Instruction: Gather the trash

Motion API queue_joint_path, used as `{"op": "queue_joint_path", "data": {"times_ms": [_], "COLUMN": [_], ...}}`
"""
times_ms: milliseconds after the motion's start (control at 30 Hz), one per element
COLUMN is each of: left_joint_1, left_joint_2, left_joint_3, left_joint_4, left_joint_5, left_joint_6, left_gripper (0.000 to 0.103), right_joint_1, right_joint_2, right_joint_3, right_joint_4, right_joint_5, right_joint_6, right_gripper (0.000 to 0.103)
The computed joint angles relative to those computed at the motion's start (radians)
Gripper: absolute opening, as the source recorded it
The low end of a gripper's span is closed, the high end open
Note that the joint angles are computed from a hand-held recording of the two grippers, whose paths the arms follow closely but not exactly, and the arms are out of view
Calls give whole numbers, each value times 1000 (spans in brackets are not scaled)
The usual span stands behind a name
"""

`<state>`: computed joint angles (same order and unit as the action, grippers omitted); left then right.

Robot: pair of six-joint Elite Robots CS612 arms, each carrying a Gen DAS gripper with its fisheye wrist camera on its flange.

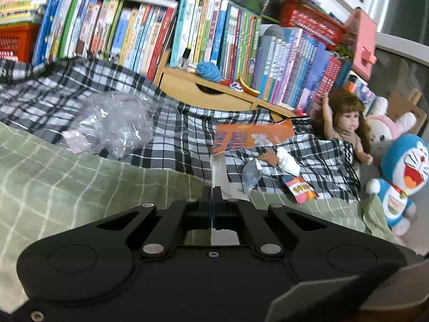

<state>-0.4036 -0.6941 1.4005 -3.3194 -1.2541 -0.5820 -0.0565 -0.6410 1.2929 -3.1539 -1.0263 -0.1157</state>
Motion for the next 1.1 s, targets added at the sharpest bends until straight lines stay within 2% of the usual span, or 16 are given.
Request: {"op": "queue_joint_path", "data": {"times_ms": [100,200,267,367,400,533,633,800,967,1067,1100], "left_joint_1": [-17,-24,-24,-21,-19,-12,-5,9,19,21,21], "left_joint_2": [-35,-60,-66,-60,-54,-30,-18,-4,5,10,11], "left_joint_3": [63,116,134,137,133,119,100,69,50,40,38], "left_joint_4": [-25,-44,-43,-22,-23,-41,-30,-15,8,13,14], "left_joint_5": [35,29,14,6,1,-12,-23,-43,-61,-62,-64], "left_joint_6": [27,60,77,81,78,76,45,-31,-107,-138,-149], "left_gripper": [0,1,7,13,19,39,47,54,52,43,32], "right_joint_1": [-6,-10,-13,-17,-19,-19,-9,-13,-7,4,8], "right_joint_2": [-20,-35,-41,-39,-37,-24,-27,-25,-20,-13,-11], "right_joint_3": [41,70,81,84,84,73,60,56,45,20,15], "right_joint_4": [-1,4,-2,-10,-11,11,88,111,111,146,151], "right_joint_5": [6,2,1,7,16,44,18,37,31,17,12], "right_joint_6": [-15,-32,-35,-55,-58,-51,-91,-86,-99,-127,-133], "right_gripper": [33,37,41,57,59,63,63,63,63,63,65]}}
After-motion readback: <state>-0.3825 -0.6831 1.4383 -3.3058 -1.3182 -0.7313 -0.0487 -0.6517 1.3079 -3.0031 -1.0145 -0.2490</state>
